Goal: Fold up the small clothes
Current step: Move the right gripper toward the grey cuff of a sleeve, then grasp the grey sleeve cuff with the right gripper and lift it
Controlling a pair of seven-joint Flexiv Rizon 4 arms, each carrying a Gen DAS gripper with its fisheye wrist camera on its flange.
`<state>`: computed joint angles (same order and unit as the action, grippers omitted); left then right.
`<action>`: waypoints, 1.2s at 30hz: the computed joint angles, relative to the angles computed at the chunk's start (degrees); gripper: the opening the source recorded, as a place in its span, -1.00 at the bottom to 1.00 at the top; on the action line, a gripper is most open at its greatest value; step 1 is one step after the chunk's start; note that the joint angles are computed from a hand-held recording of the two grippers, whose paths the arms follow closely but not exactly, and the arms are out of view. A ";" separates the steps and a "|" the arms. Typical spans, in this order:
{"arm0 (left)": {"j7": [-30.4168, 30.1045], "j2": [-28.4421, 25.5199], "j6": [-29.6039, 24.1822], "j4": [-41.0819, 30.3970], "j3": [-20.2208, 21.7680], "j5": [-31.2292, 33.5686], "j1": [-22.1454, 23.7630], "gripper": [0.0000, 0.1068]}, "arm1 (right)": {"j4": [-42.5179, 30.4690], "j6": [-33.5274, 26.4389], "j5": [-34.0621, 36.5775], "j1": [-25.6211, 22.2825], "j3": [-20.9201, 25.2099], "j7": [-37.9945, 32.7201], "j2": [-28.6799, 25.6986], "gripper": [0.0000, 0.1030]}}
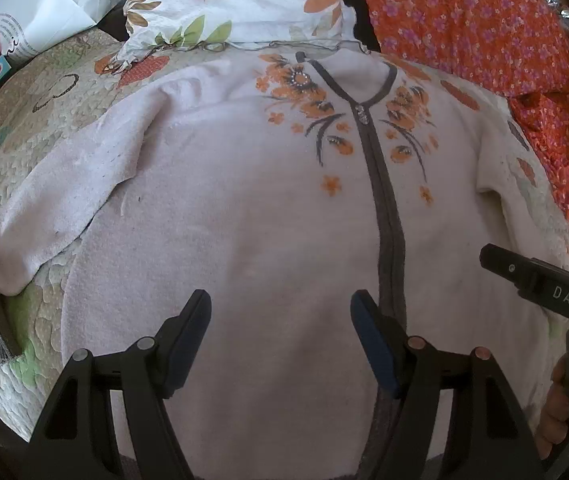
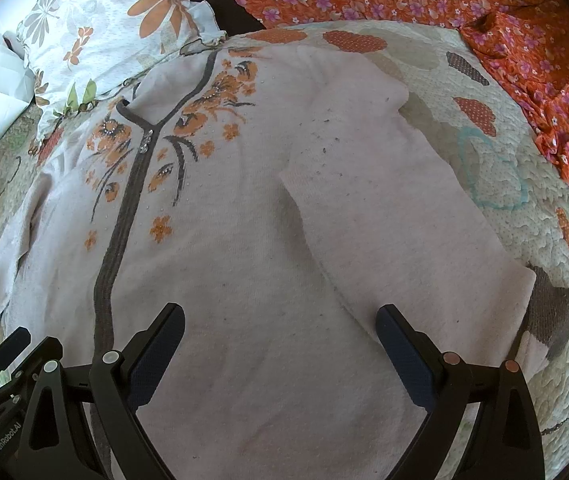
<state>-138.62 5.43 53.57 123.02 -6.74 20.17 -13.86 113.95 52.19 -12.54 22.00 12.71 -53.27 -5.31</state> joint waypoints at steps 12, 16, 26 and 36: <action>0.43 0.28 0.28 0.65 0.11 -0.10 0.19 0.34 | 0.13 0.09 -0.38 0.15 -0.03 0.26 -0.08 0.92; 0.56 0.22 -0.03 0.67 0.09 -0.01 0.38 0.34 | 0.26 0.21 -0.59 0.32 0.08 0.36 -0.15 0.92; 0.22 -0.45 -1.88 -0.99 -0.03 1.64 0.56 0.35 | 1.68 2.53 -0.01 -0.30 0.21 -1.07 2.72 0.92; -0.65 2.00 -2.01 0.00 0.48 2.32 1.03 0.35 | 10.91 3.05 -17.60 -11.27 -3.97 17.32 12.36 0.92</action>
